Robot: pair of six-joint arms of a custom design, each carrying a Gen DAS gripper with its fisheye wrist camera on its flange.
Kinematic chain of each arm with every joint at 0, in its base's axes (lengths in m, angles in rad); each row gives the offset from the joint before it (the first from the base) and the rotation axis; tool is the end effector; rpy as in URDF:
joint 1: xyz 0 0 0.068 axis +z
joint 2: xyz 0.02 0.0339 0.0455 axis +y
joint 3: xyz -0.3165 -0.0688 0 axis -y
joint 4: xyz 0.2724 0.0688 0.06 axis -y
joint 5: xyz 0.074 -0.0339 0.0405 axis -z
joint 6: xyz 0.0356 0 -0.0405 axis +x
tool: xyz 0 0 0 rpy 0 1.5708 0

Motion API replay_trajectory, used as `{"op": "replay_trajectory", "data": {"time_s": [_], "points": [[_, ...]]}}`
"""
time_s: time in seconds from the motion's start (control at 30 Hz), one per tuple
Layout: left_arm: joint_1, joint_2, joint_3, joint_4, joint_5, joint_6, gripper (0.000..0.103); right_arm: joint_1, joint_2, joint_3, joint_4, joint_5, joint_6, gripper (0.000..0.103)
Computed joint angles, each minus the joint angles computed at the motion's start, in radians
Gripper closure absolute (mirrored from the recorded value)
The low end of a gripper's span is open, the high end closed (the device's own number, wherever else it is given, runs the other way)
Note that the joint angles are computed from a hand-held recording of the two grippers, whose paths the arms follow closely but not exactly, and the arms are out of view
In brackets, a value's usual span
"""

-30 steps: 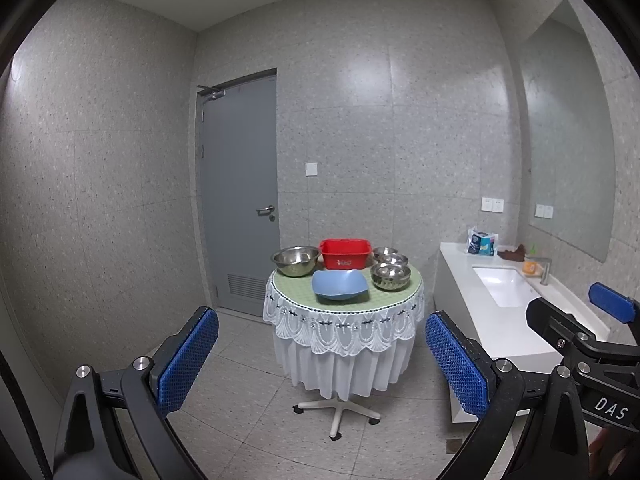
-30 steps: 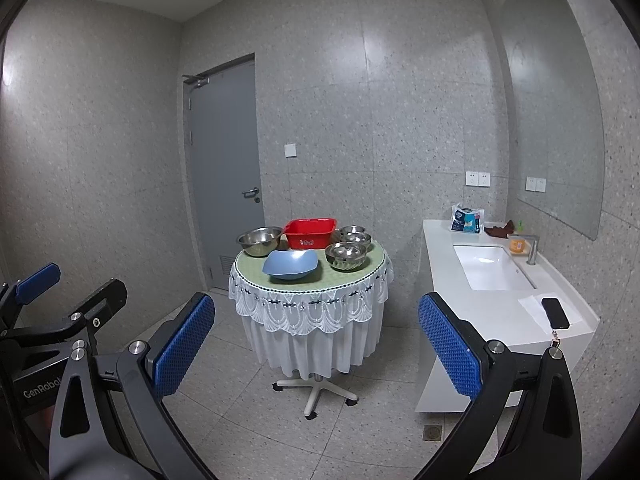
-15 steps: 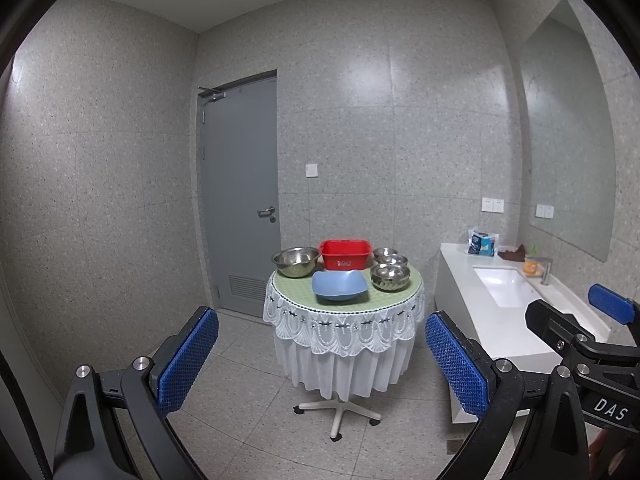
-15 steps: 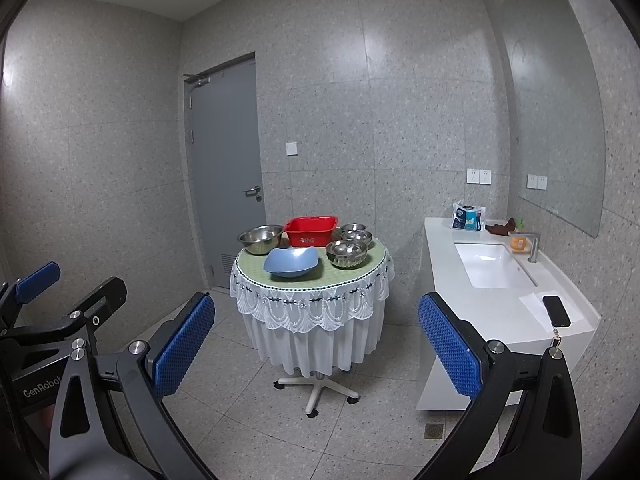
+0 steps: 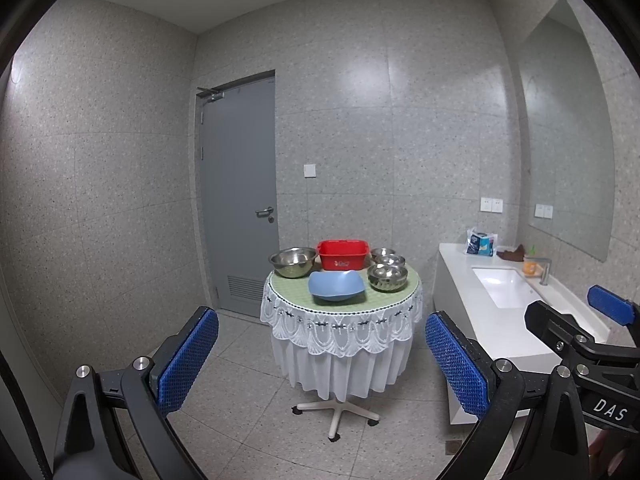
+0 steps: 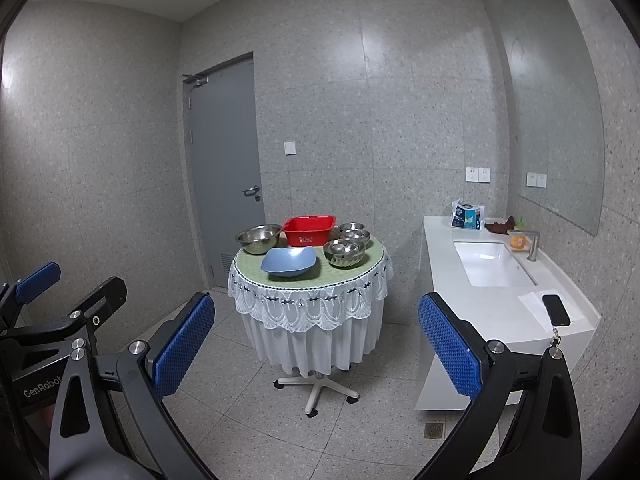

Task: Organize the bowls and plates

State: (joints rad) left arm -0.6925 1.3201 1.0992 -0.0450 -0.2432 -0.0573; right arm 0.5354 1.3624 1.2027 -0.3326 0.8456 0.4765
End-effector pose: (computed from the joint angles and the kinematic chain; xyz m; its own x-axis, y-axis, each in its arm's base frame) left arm 0.2557 -0.2010 0.3904 -0.2272 0.1162 -0.9669 0.4285 0.9035 0.0079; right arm 0.2880 0.1398 0.3929 -0.2563 0.2017 -0.9453 0.3898 0.9165 0.0899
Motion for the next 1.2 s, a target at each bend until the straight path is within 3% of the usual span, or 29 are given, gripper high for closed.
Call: {"op": "replay_trajectory", "data": {"time_s": [0.7, 1.2], "points": [[-0.027, 0.067, 0.028, 0.034, -0.037, 0.0, 0.001, -0.077, -0.008, -0.017, 0.03, -0.095, -0.029, 0.0], [-0.031, 0.217, 0.163, 0.028, -0.056, 0.001, 0.001, -0.156, 0.033, -0.01, 0.083, -0.191, -0.058, 0.0]]}}
